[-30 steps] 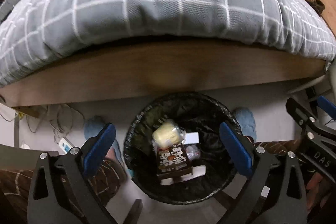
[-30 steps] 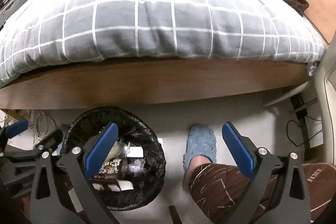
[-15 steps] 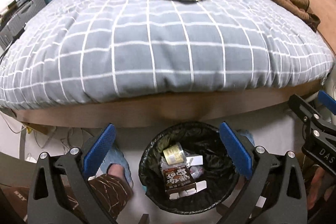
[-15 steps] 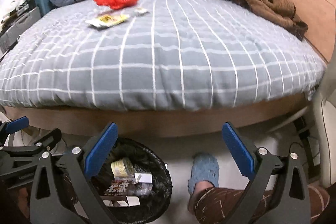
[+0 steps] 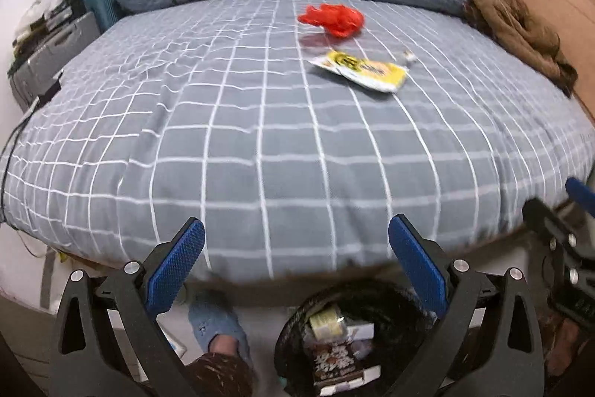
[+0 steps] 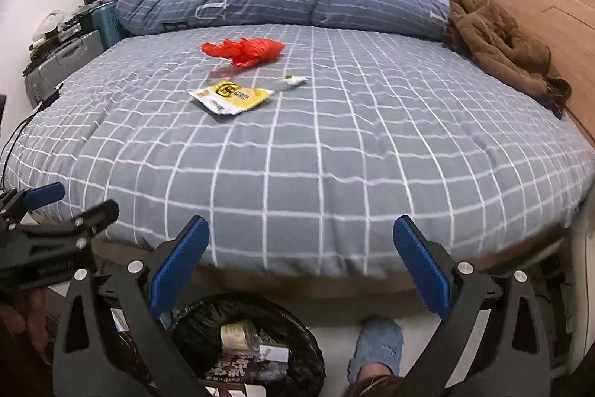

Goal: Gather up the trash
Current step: 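Move both tools up over the bed toward the red bag and yellow packet, then grasp the yellow snack packet with the right tool while the left tool grasps the red bag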

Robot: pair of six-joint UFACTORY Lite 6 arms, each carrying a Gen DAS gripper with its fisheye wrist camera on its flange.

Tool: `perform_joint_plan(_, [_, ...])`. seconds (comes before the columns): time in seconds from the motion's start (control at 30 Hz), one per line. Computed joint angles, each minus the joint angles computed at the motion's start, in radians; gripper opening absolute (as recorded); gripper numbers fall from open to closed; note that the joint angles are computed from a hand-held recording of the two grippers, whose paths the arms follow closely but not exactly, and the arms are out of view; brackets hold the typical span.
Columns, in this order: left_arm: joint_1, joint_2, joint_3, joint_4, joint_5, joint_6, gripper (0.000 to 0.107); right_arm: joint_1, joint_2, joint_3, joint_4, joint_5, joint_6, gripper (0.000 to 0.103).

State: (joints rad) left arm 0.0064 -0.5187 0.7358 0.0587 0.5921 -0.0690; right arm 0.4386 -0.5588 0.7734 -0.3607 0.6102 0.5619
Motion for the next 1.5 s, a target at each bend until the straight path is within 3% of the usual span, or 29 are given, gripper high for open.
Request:
perform_joint_plan(0.1, [0.057, 0.088, 0.045, -0.080, -0.033, 0.084, 0.097, -0.015, 0.083, 0.042, 0.038, -0.045, -0.033, 0.095])
perform_joint_plan(0.27, [0.079, 0.217, 0.132, -0.049, -0.093, 0.074, 0.097, -0.055, 0.267, 0.166, 0.132, -0.111, -0.121, 0.095])
perform_joint_plan(0.6, [0.137, 0.419, 0.309, -0.068, -0.132, 0.128, 0.097, -0.076, 0.641, 0.513, 0.195, -0.132, -0.232, 0.090])
perform_joint_plan(0.77, [0.172, 0.539, 0.437, -0.092, -0.138, 0.173, 0.097, -0.076, 0.855, 0.762, 0.271, -0.098, -0.316, 0.090])
perform_joint_plan(0.9, [0.202, 0.644, 0.536, -0.105, -0.145, 0.197, 0.097, -0.063, 1.036, 0.983, 0.359, -0.008, -0.436, 0.090])
perform_joint_plan(1.07, [0.217, 0.754, 0.640, -0.094, -0.140, 0.186, 0.097, -0.026, 1.252, 1.254, 0.338, 0.099, -0.442, 0.088])
perform_joint_plan(1.2, [0.215, 0.797, 0.684, -0.080, -0.146, 0.183, 0.097, -0.022, 1.428, 1.492, 0.340, 0.224, -0.446, 0.073])
perform_joint_plan(1.3, [0.222, 0.818, 0.706, -0.092, -0.145, 0.200, 0.097, -0.027, 1.485, 1.575, 0.328, 0.251, -0.431, 0.058])
perform_joint_plan(1.4, [0.227, 0.828, 0.716, -0.102, -0.145, 0.214, 0.097, -0.052, 1.506, 1.607, 0.384, 0.265, -0.460, 0.030])
perform_joint_plan(1.47, [0.228, 0.832, 0.721, -0.102, -0.141, 0.217, 0.097, -0.063, 1.504, 1.604, 0.410, 0.261, -0.474, 0.003])
perform_joint_plan(1.5, [0.227, 0.832, 0.723, -0.105, -0.139, 0.220, 0.097, -0.067, 1.481, 1.567, 0.420, 0.243, -0.479, 0.002])
